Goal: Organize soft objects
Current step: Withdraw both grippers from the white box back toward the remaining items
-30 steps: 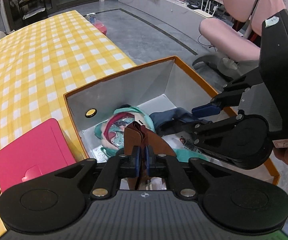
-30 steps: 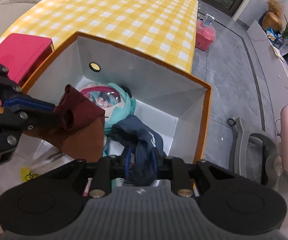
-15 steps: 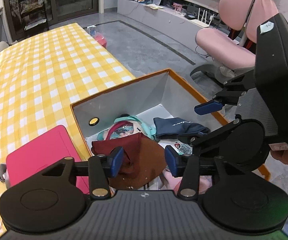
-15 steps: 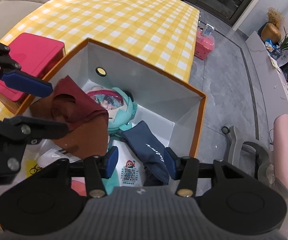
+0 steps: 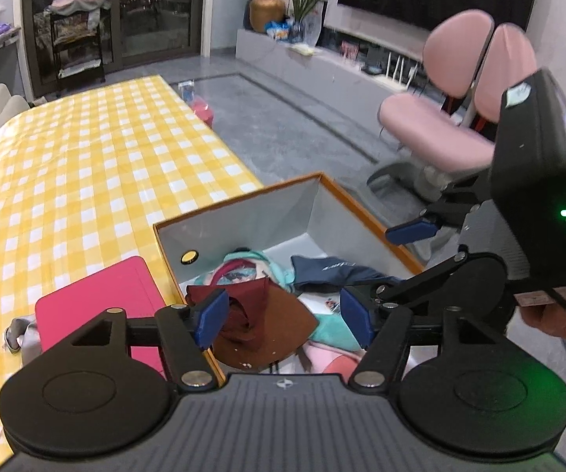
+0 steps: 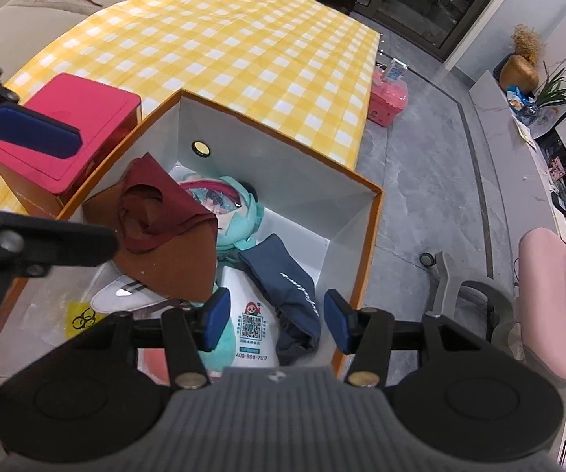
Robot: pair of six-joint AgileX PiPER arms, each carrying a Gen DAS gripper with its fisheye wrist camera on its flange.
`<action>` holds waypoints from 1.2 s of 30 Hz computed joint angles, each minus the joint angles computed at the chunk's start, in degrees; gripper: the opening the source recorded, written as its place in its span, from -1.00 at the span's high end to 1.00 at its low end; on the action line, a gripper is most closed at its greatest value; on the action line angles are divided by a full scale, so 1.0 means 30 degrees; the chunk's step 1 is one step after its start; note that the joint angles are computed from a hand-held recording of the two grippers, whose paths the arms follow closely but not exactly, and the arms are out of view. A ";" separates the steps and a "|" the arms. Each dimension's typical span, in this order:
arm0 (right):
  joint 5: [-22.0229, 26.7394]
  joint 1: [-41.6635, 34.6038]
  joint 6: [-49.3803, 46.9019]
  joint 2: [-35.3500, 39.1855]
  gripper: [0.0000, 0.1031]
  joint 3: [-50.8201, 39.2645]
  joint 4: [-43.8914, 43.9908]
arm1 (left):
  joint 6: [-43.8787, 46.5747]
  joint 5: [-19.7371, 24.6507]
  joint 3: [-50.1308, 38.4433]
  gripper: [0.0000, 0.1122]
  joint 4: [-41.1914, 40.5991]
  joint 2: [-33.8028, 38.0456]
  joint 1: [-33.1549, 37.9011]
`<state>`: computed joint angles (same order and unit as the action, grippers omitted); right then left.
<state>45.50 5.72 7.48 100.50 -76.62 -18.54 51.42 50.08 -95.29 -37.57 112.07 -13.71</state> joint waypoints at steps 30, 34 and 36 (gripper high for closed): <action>-0.2722 0.9298 1.2970 -0.1477 -0.01 0.2111 -0.3583 | 0.5415 -0.1577 0.7186 -0.27 -0.4455 -0.3991 0.8184; -0.2768 0.9800 1.2638 -0.0075 -0.01 0.0747 -0.2752 | 0.4993 -0.1554 0.6937 -0.27 -0.4100 -0.3462 0.8991; -0.2674 0.9984 1.2159 0.0515 -0.01 0.0079 -0.2389 | 0.4882 -0.1385 0.6703 -0.26 -0.4035 -0.3177 0.9445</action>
